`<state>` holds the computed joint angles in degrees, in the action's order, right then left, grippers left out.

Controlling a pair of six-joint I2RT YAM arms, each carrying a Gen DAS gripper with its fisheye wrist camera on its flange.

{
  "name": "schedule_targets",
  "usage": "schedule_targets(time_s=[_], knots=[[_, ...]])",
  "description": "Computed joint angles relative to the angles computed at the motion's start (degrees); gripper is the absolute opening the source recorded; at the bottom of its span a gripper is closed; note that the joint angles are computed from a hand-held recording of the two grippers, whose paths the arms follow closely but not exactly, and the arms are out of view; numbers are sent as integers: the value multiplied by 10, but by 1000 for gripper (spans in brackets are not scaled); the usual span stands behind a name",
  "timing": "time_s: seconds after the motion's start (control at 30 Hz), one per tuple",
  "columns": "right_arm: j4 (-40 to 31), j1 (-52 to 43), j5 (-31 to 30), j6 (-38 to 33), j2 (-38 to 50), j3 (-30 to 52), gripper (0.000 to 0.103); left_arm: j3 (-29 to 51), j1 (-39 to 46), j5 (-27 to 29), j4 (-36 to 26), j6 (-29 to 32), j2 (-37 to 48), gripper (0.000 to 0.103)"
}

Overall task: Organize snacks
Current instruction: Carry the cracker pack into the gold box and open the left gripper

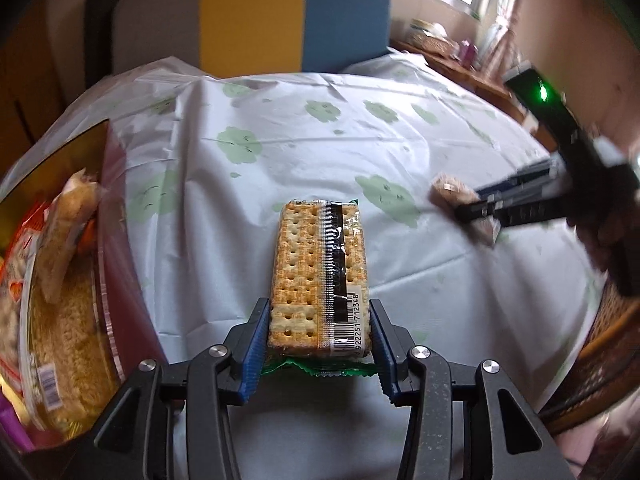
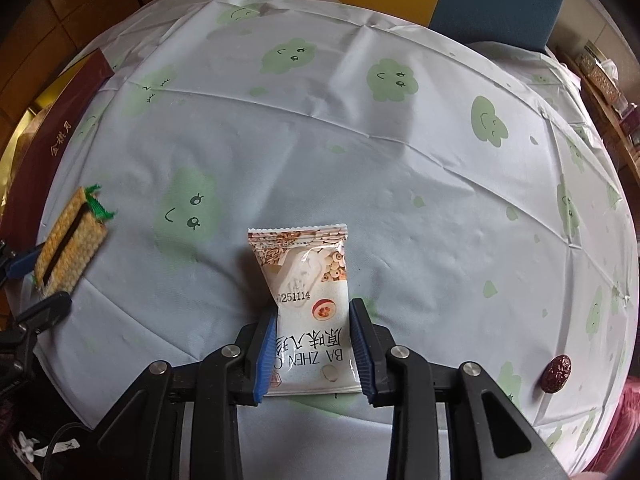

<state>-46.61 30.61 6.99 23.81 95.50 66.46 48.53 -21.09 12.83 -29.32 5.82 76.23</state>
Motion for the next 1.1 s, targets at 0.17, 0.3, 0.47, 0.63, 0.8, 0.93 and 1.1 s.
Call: schedule_targets(time_s=[0.17, 0.3, 0.47, 0.63, 0.8, 0.93, 1.1], knots=[[-5, 14, 19, -2, 1, 2, 34, 13, 16, 11, -24, -12, -43, 47], [-7, 23, 29, 1, 2, 1, 34, 27, 54, 37, -38, -10, -81, 47], [-27, 52, 43, 24, 5, 19, 34, 71, 145, 49, -56, -16, -65, 48], [-18, 59, 50, 27, 13, 15, 34, 131, 256, 31, -79, -12, 4, 48], [-27, 62, 51, 29, 9, 20, 34, 171, 344, 14, -78, 9, 73, 48], [-31, 63, 51, 29, 9, 24, 34, 193, 370, -7, -68, 5, 121, 48], [-32, 63, 51, 29, 9, 24, 34, 178, 375, -37, -47, 7, 145, 48]])
